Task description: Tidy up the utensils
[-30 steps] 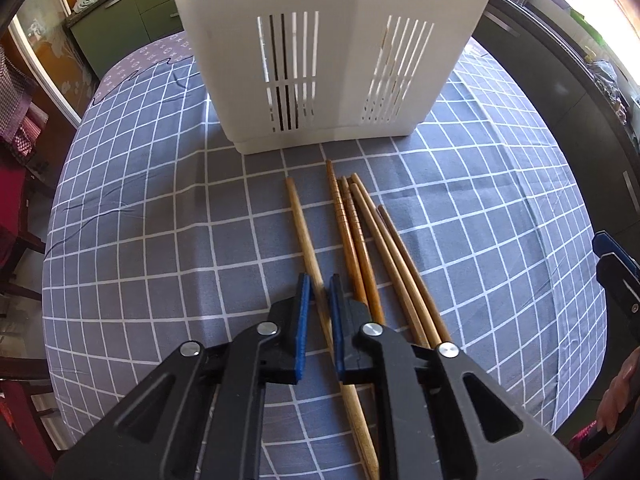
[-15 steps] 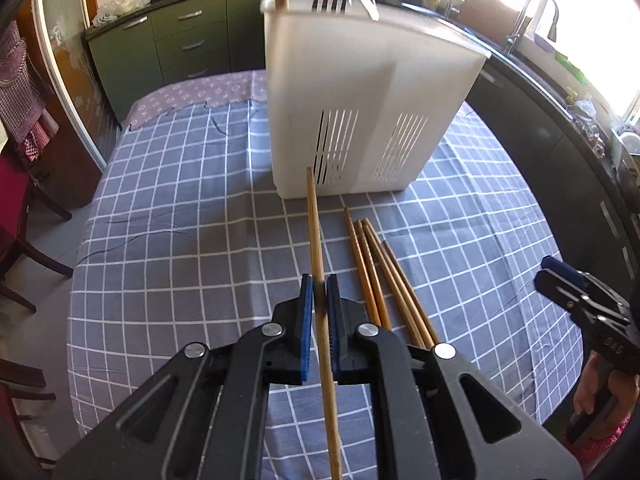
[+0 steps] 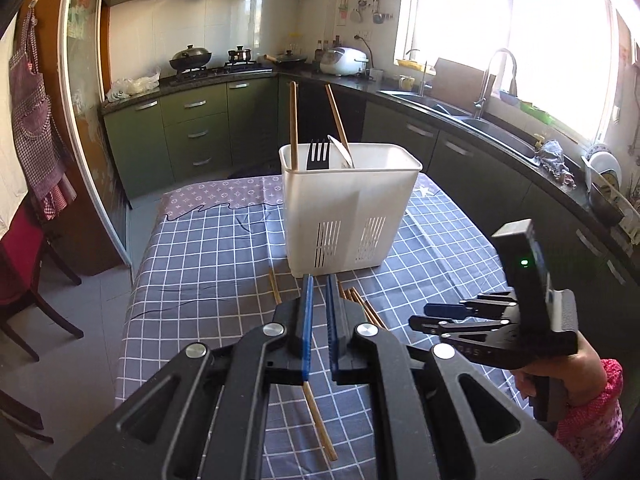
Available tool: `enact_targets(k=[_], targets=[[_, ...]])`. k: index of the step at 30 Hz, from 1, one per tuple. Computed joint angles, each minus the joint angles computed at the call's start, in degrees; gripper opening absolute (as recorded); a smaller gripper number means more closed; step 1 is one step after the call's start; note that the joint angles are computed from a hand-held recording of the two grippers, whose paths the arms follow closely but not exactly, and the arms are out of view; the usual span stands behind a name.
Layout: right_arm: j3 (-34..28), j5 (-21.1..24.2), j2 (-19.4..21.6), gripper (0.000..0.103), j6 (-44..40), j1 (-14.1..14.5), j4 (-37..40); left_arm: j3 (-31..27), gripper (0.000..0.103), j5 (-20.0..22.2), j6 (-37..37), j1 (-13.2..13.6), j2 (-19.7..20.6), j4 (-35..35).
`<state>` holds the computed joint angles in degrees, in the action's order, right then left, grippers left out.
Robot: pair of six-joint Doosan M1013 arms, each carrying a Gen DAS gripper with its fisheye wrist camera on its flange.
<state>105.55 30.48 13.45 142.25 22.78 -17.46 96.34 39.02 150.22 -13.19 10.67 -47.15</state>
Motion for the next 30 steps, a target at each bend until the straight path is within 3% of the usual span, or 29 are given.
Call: enact_targets(k=[3, 7, 10, 14, 20, 30], targets=[[-0.83, 0.86, 0.95, 0.028, -0.87, -0.04, 0.82, -0.62, 0.006, 1.21, -1.33, 0.20, 0.50, 1.36], [-0.81, 0.59, 0.84, 0.028, 0.84, 0.26, -0.37, -4.36, 0.007, 5.44, -12.75, -0.56, 4.09, 10.95], [-0.39, 0.44, 0.21, 0.028, 1.51, 0.27, -0.99, -8.12, 0.012, 9.82, -21.78, -1.46, 8.21, 17.95], [0.15, -0.21, -0.29, 0.028, 1.40, 0.03, -0.76, -10.70, 0.021, 11.36, -28.39, -2.90, 11.86, 24.06], [1.63, -1.37, -1.54, 0.028, 2.14, -0.25, -0.73, -12.60, 0.022, 12.63, -33.08, -4.40, 14.12, 29.47], [2.40, -2.68, -2.18, 0.030, 1.83, -0.50, -0.07, -14.05, 0.022, 14.89, -34.14, -5.61, 15.43, 31.68]])
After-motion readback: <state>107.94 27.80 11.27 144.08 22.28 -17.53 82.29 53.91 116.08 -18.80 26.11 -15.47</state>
